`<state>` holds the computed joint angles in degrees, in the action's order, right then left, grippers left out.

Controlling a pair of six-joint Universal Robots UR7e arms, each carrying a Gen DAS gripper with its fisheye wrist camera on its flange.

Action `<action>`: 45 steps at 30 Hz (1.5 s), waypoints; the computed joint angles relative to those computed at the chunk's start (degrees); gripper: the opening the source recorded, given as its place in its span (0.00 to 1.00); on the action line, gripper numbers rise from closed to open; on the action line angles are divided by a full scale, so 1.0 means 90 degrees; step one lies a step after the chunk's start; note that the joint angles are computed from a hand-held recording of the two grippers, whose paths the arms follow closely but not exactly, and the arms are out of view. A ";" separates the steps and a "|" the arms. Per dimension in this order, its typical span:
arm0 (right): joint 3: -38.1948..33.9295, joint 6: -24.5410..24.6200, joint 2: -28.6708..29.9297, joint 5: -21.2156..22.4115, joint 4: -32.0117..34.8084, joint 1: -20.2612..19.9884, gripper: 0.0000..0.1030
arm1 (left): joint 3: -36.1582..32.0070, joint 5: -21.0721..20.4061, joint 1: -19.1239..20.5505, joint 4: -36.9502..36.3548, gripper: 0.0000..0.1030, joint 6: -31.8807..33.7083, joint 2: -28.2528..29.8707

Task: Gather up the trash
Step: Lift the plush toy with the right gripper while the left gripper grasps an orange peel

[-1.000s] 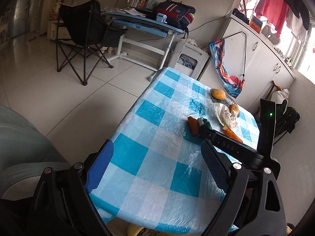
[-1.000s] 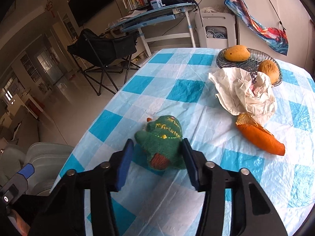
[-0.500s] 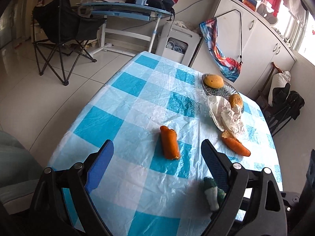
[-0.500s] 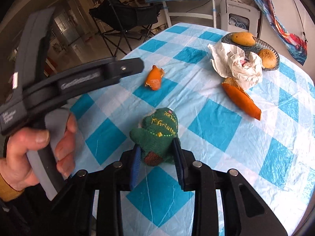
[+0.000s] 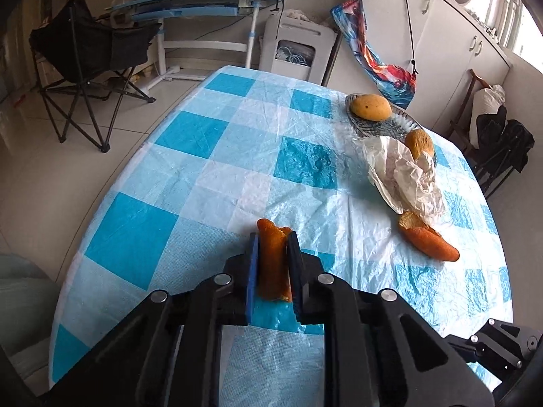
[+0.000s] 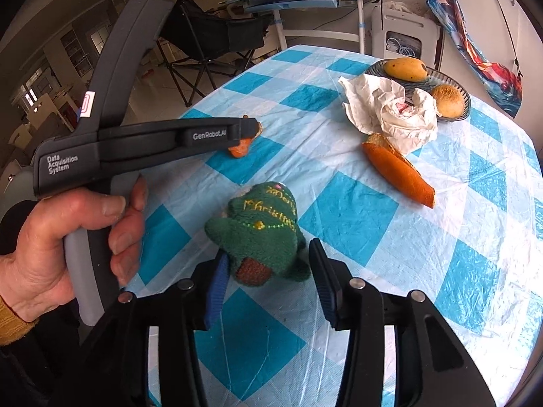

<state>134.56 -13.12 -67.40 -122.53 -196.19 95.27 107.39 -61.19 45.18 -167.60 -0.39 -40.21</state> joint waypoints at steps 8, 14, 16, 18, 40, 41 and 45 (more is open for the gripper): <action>0.0005 -0.0002 0.0096 -0.0445 0.0028 0.0354 0.31 | 0.1062 -0.0494 -0.0025 -0.0124 0.14 0.0116 -0.0926; 0.0295 0.0446 -0.0010 -0.0655 -0.0022 0.0643 0.31 | 0.1913 -0.0712 -0.0179 -0.0264 0.14 0.0265 -0.1566; 0.0327 0.0468 0.0101 -0.0827 -0.0194 0.0732 0.33 | 0.2084 -0.0679 -0.0242 -0.0294 0.14 0.0332 -0.1638; 0.0331 0.0401 0.0219 -0.0979 -0.0396 0.0778 0.41 | 0.2188 -0.0661 -0.0277 -0.0368 0.14 0.0349 -0.1670; 0.0197 0.0255 0.0691 -0.1138 -0.0651 0.0785 0.41 | 0.2486 -0.0486 -0.0479 -0.0484 0.16 0.0617 -0.1838; 0.0218 0.0273 0.0670 -0.1158 -0.0690 0.0803 0.41 | 0.2531 -0.0481 -0.0506 -0.0545 0.15 0.0649 -0.1877; 0.0347 0.0409 0.0567 -0.1228 -0.0907 0.0878 0.41 | 0.2717 -0.0473 -0.0581 -0.0747 0.15 0.0703 -0.2066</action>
